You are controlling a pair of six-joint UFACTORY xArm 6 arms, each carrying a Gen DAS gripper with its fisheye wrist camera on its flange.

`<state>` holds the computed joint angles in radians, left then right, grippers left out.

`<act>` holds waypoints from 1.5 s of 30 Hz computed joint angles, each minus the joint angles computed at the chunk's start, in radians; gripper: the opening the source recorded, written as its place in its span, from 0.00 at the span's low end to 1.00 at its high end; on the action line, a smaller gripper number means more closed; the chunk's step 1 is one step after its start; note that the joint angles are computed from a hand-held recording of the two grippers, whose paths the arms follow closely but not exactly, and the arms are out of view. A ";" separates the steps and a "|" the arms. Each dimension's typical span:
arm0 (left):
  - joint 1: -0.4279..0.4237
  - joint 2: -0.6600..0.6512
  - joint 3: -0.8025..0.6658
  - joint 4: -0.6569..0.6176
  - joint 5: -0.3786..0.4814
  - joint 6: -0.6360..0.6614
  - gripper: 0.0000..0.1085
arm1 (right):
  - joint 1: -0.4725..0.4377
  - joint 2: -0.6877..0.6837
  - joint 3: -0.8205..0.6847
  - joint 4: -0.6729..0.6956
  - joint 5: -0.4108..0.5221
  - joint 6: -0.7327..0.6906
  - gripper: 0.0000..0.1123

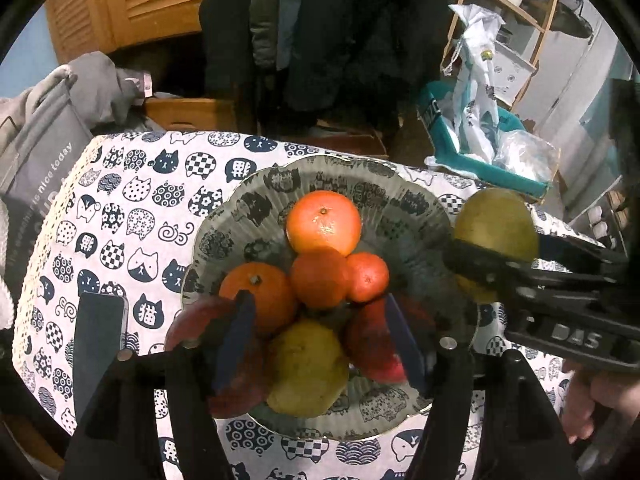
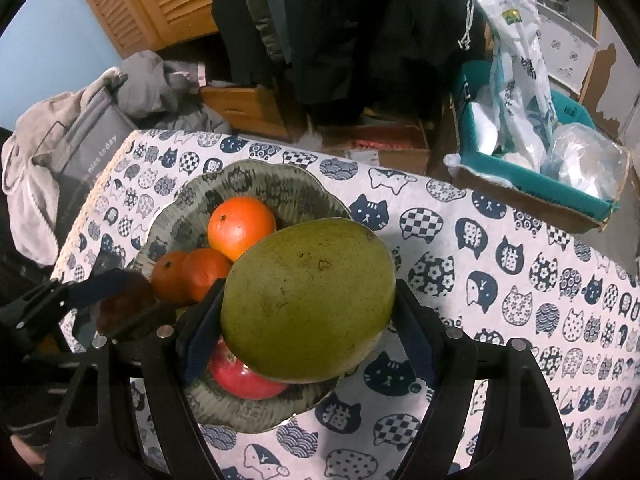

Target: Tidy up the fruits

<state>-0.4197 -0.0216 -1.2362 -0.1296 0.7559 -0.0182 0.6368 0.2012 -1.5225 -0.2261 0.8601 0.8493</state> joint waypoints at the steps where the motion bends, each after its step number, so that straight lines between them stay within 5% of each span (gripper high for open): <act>1: -0.001 -0.006 0.004 0.004 0.003 0.001 0.63 | -0.001 0.002 -0.001 0.007 -0.003 -0.001 0.70; 14: 0.027 -0.077 0.058 0.028 -0.010 -0.037 0.63 | 0.006 0.079 -0.064 0.033 0.045 -0.031 0.71; 18: 0.036 -0.081 0.061 0.016 -0.007 -0.040 0.63 | -0.016 0.023 0.018 0.075 -0.071 -0.004 0.71; 23: 0.039 -0.095 0.061 0.006 -0.010 -0.041 0.63 | -0.005 -0.018 0.006 -0.005 -0.045 0.045 0.71; 45: 0.027 -0.298 0.062 0.056 -0.056 -0.068 0.74 | 0.214 -0.223 -0.108 -0.506 0.395 0.228 0.71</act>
